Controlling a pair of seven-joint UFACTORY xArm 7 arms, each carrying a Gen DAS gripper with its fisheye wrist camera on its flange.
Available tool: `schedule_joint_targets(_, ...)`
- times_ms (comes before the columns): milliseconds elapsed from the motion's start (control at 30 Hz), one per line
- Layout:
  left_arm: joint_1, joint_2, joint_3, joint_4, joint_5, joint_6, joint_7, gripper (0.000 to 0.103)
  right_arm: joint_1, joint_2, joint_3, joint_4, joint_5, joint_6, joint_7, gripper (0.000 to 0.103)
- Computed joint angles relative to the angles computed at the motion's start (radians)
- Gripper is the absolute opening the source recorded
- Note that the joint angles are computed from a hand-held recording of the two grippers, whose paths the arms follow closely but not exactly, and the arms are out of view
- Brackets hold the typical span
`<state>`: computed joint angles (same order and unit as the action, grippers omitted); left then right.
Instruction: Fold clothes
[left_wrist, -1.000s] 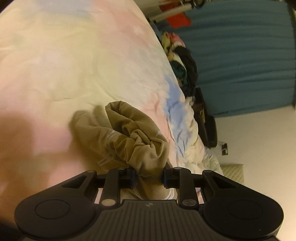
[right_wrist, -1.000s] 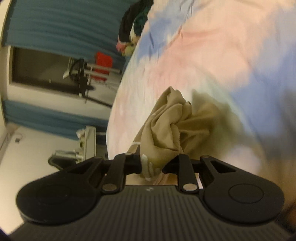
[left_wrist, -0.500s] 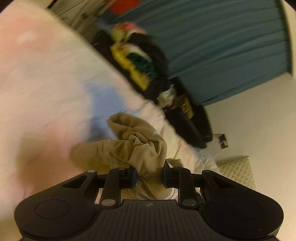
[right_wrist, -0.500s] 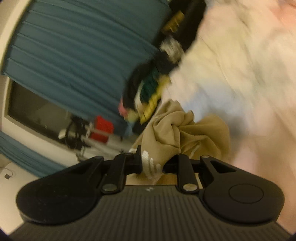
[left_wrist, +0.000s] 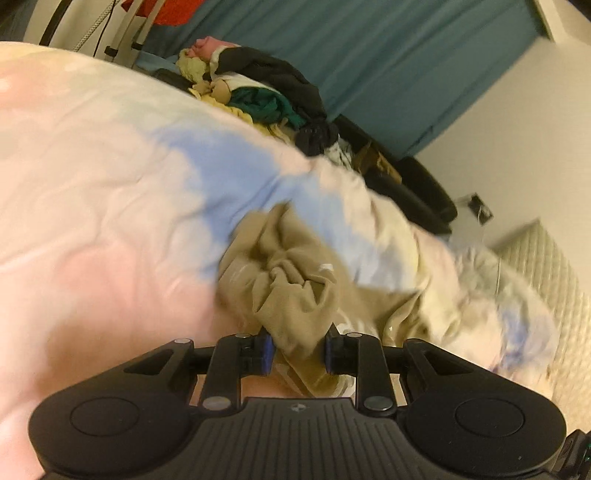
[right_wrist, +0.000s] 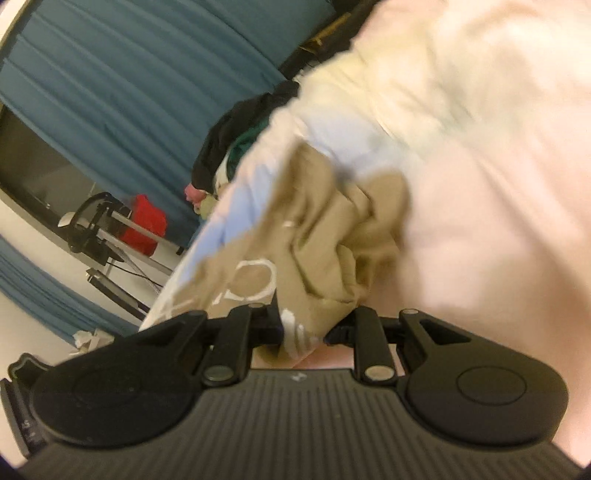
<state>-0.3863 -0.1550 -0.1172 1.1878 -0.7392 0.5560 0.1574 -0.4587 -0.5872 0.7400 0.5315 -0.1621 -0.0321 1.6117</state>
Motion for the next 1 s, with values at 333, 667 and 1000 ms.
schedule_joint_targets(333, 0.013, -0.128, -0.007, -0.091, 0.256, 0.056, 0.009, 0.042, 0.35, -0.043, -0.222, 0.069, 0.022, 0.414, -0.016, 0.025)
schedule_joint_targets(667, -0.012, -0.508, 0.067, -0.096, 0.322, 0.232, 0.072, 0.084, 0.506, -0.2, -0.186, 0.374, -0.157, 0.9, -0.131, 0.025)
schedule_joint_targets(1000, -0.02, -0.835, 0.147, -0.07, 0.348, 0.437, 0.057, 0.103, 0.438, -0.244, 0.04, 0.684, -0.204, 1.156, -0.18, 0.089)
